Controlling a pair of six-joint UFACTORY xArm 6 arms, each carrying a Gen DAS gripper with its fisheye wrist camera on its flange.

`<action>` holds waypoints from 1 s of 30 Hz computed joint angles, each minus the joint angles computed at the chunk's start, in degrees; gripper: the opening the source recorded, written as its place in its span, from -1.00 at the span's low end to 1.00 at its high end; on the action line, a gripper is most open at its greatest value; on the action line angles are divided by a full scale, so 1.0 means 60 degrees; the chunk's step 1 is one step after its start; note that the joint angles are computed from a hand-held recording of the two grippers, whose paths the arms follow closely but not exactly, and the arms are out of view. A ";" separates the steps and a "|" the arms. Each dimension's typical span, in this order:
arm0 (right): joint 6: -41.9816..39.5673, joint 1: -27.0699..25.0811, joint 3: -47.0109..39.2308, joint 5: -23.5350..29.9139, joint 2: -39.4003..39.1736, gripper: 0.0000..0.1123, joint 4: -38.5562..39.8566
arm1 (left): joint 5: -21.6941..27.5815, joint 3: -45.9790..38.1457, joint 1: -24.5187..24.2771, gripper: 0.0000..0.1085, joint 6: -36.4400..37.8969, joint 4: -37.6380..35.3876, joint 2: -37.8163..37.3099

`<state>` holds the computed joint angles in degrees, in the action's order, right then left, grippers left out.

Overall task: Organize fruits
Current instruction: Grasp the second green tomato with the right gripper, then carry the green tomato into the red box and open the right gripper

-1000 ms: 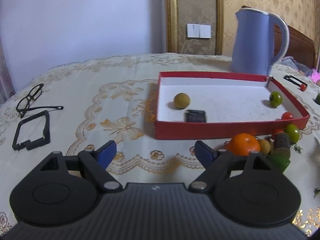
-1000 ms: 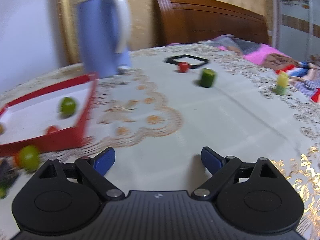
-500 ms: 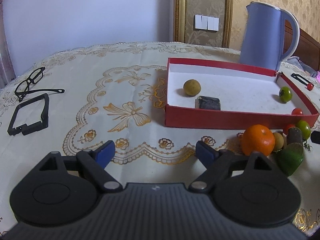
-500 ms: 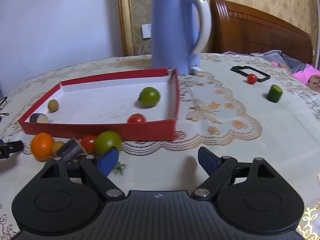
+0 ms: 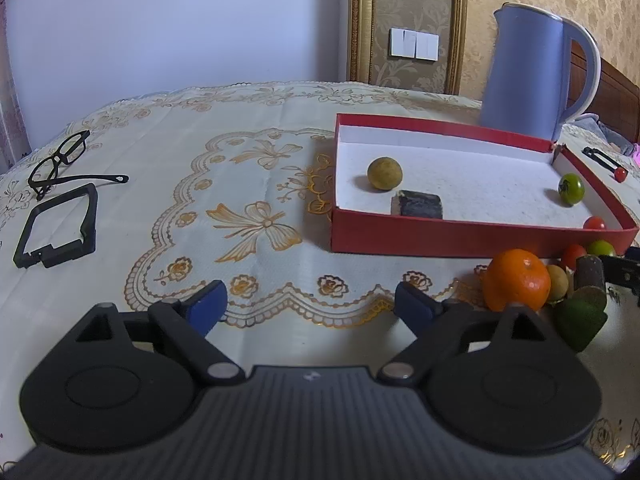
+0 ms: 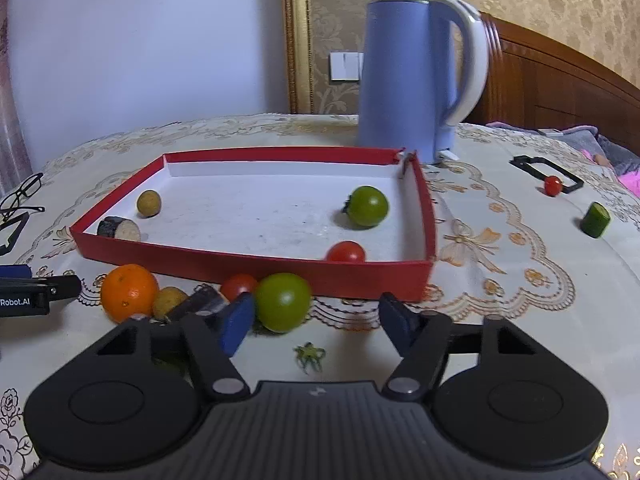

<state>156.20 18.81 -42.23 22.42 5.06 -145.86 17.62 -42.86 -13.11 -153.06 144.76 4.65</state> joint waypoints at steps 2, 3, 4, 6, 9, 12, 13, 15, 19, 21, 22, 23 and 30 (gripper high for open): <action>-0.0002 0.0058 -0.0126 0.0043 0.0137 0.01 -0.0020 | -0.0004 -0.0002 0.0000 0.68 -0.0020 0.0006 0.0001; -0.0012 0.0083 -0.0178 0.0073 0.0200 -0.01 -0.0033 | -0.0002 -0.0005 0.0000 0.68 -0.0030 0.0010 0.0003; 0.0041 0.0104 -0.0207 0.0099 0.0242 -0.04 -0.0092 | -0.0004 -0.0010 -0.0001 0.69 -0.0057 0.0025 0.0006; 0.0156 0.0080 -0.0257 0.0002 0.0261 -0.06 -0.0200 | 0.0022 -0.0009 -0.0023 0.70 -0.0041 -0.0016 0.0019; 0.0408 0.0064 -0.0240 -0.0060 0.0255 -0.22 -0.0425 | 0.0022 -0.0013 -0.0022 0.71 -0.0057 -0.0005 0.0020; 0.1013 0.0086 -0.0311 -0.0270 0.0268 -0.40 -0.1009 | 0.0018 -0.0019 -0.0007 0.71 -0.0103 0.0016 0.0024; 0.0706 0.0119 -0.0288 -0.0214 0.0264 -0.41 -0.0758 | 0.0021 -0.0008 -0.0007 0.71 -0.0145 0.0044 0.0017; 0.0694 0.0154 -0.0236 -0.0115 0.0252 -0.41 -0.0712 | 0.0016 -0.0020 0.0000 0.71 -0.0186 0.0071 0.0027; 0.1353 0.0122 -0.0148 -0.0113 0.0186 -0.42 -0.1098 | 0.0013 -0.0017 0.0012 0.72 -0.0214 0.0100 0.0024; 0.1301 0.0103 -0.0008 -0.0054 0.0073 -0.42 -0.0992 | 0.0011 -0.0022 0.0011 0.72 -0.0238 0.0112 0.0027; 0.1273 0.0107 0.0092 0.0024 -0.0005 -0.42 -0.0958 | 0.0011 -0.0022 0.0011 0.72 -0.0238 0.0112 0.0027; 0.1263 0.0092 0.0183 0.0077 -0.0091 -0.42 -0.0959 | 0.0009 -0.0025 0.0010 0.72 -0.0225 0.0106 0.0032; 0.0964 0.0010 0.0803 0.0421 -0.0893 -0.42 -0.0900 | -0.0014 -0.0011 0.0023 0.74 -0.0416 0.0284 0.0010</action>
